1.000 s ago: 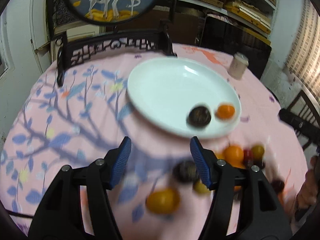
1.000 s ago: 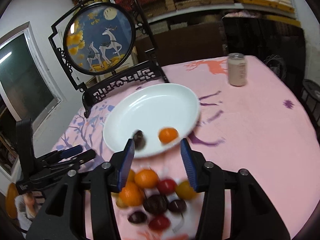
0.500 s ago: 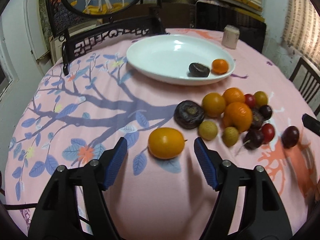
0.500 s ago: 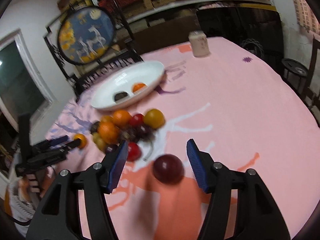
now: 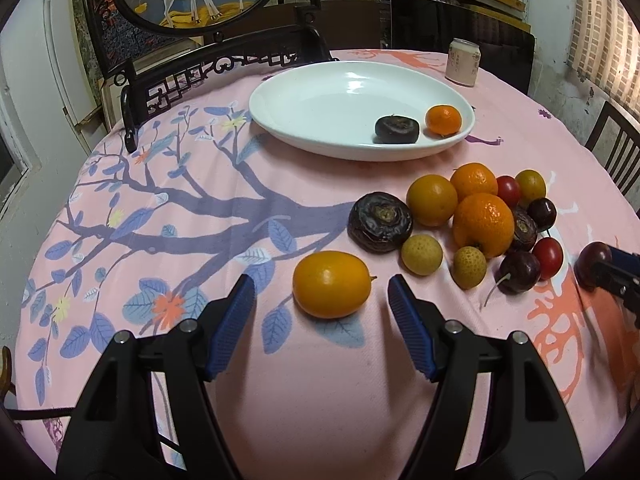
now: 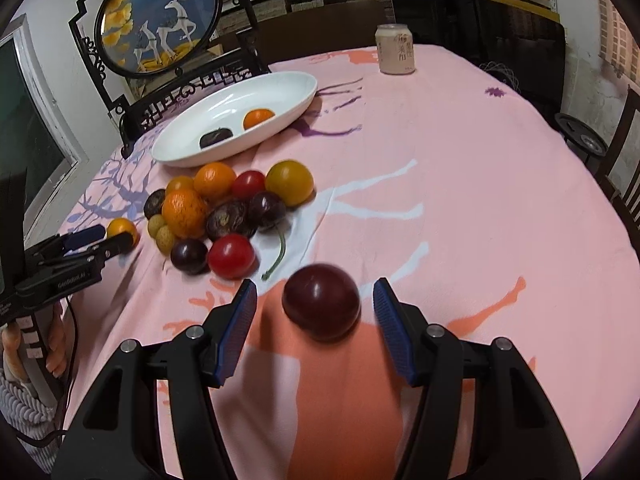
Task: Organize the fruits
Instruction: 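Grasp the dark red plum with the right tool while the left tool grasps a yellow oval fruit, then release the plum from the right tool into the plate while the left tool releases the yellow fruit there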
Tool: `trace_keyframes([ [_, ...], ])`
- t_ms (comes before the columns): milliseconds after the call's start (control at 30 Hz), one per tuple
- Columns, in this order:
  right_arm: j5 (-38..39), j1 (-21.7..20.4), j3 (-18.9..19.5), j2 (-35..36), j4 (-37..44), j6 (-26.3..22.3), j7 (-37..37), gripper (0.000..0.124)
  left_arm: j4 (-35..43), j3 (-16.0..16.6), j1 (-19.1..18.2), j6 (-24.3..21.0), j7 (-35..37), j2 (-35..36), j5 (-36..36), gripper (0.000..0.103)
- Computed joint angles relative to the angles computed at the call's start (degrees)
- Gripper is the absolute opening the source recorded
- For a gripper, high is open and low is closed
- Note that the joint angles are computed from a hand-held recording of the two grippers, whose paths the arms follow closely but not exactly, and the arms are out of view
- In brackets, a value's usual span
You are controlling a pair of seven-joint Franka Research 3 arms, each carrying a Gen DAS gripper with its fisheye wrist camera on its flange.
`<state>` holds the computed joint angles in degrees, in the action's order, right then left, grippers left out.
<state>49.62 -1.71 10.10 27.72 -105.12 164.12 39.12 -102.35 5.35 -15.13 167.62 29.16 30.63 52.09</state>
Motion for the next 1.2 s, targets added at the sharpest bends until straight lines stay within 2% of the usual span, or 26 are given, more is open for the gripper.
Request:
trace_keyframes([
  [133,0.05,-0.09,0.2,-0.19,-0.38,0.21,-0.48,0.061,0.22,-0.17,0.15,0.02,0.45,0.25,-0.17,0.07],
  [433,-0.27,0.01,-0.26,0.07,0.05,-0.77,0.71,0.042,0.33,-1.18,1.27,0.96,3.71,0.74,-3.39,0.047],
  [500,-0.02,-0.17,-0.17,0.14,0.17,-0.95,0.78,0.041,0.24,-1.06,1.21,1.61,4.39,0.79,-3.8,0.042],
  [733,0.35,-0.25,-0.12,0.15,0.21,-1.05,0.46,0.041,0.07,-0.34,0.71,2.41,5.3,0.8,-5.2,0.042],
  [833,0.88,-0.49,0.08,0.14,0.32,-1.12,0.03,0.041,-0.43,2.44,-1.41,3.29,1.95,0.25,-3.17,0.042],
  [933,2.03,-0.81,0.52,-0.04,0.21,-0.76,-0.83,0.041,-1.16,3.37,-1.54,5.12,-0.37,-0.56,-1.93,0.042],
  [1033,2.26,-0.9,0.32,0.14,0.84,-2.09,-0.81,0.041,-0.88,2.48,-0.24,5.45,-0.15,-0.9,-2.91,0.042],
  [1133,1.22,-1.13,-0.65,0.81,4.36,-8.0,1.51,0.041,2.16,-0.19,2.15,2.81,3.75,-0.28,-6.26,0.042],
  [1200,-0.26,-0.35,-1.64,1.29,7.36,-9.75,3.49,0.041,5.37,-0.54,2.32,0.62,5.53,0.72,-7.3,0.042],
])
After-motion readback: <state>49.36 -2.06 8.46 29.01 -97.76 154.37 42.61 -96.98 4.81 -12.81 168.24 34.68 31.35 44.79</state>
